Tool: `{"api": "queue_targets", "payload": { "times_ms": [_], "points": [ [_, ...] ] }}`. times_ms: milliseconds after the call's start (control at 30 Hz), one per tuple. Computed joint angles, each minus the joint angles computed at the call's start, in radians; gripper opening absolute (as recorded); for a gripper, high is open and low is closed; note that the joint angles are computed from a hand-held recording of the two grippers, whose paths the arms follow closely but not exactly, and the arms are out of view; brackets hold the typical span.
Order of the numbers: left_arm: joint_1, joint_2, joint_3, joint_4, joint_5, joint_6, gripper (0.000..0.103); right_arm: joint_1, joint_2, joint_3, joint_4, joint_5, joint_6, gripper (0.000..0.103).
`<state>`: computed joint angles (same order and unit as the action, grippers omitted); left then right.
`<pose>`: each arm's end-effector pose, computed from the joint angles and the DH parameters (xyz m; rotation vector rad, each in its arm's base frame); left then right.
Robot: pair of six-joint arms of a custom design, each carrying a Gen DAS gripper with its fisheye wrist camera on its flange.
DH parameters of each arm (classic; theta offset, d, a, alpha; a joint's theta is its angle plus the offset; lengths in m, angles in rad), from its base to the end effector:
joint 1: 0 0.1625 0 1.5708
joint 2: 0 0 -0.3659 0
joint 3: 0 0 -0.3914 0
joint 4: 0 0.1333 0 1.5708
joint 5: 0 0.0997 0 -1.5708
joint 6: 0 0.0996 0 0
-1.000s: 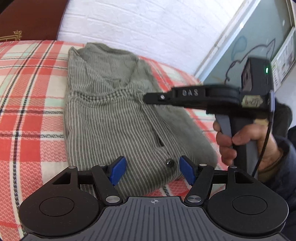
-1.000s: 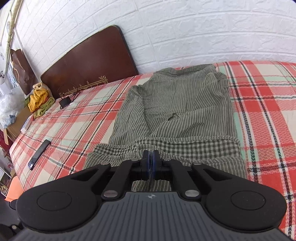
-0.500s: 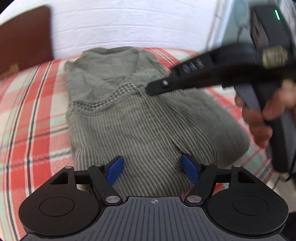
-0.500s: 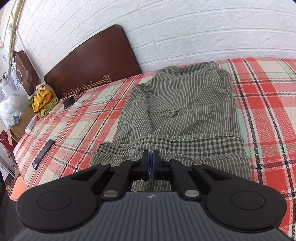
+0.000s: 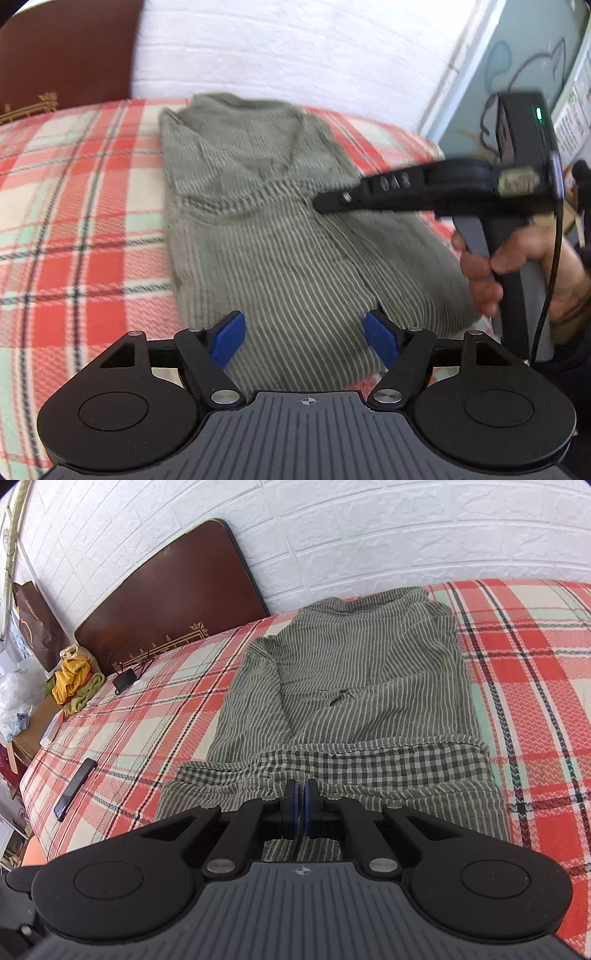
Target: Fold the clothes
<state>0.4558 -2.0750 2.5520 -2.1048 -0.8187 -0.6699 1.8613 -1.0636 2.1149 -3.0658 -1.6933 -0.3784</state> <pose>-0.1580 -0.3017 0.2362 0.5423 2.5282 -0.8411 0.2606 -0.4487 0.0961 0.9237 -2.7817 0.6526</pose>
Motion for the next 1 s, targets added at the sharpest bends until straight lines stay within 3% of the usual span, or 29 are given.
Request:
{"api": "queue_targets", "payload": {
  "times_ms": [67, 133, 233, 367, 567, 667, 767, 867, 933, 1000],
  "points": [
    [0.006, 0.031, 0.006, -0.034, 0.004, 0.024, 0.084, -0.004, -0.004, 0.007, -0.007, 0.003, -0.008, 0.008],
    [0.011, 0.039, 0.001, -0.047, 0.001, 0.031, 0.085, -0.002, -0.032, 0.03, -0.027, 0.009, -0.013, 0.017],
    [0.013, -0.008, 0.007, -0.051, -0.007, 0.022, 0.086, 0.0, -0.121, 0.087, -0.029, 0.05, -0.069, 0.017],
    [0.014, -0.079, 0.023, -0.068, 0.043, -0.029, 0.086, -0.004, -0.214, 0.145, 0.049, 0.085, -0.131, 0.017],
    [0.087, -0.07, 0.027, -0.223, 0.004, -0.033, 0.085, -0.018, -0.101, 0.114, 0.048, 0.035, -0.1, 0.015],
    [0.065, -0.079, 0.037, -0.263, 0.025, 0.018, 0.085, -0.036, -0.129, 0.115, 0.048, 0.096, -0.048, 0.016],
    [0.09, -0.019, 0.022, -0.363, 0.024, 0.127, 0.086, -0.036, -0.146, 0.105, 0.008, 0.109, -0.062, 0.017],
    [0.191, 0.116, -0.026, -0.475, -0.03, 0.217, 0.086, -0.05, -0.108, 0.052, 0.039, 0.1, -0.042, 0.017],
    [0.278, 0.216, -0.07, -0.514, -0.085, 0.23, 0.085, -0.06, -0.055, 0.009, 0.071, 0.051, -0.018, 0.016],
    [0.312, 0.255, -0.082, -0.552, -0.097, 0.251, 0.085, -0.081, -0.031, -0.015, 0.099, 0.056, 0.003, 0.011]
  ]
}}
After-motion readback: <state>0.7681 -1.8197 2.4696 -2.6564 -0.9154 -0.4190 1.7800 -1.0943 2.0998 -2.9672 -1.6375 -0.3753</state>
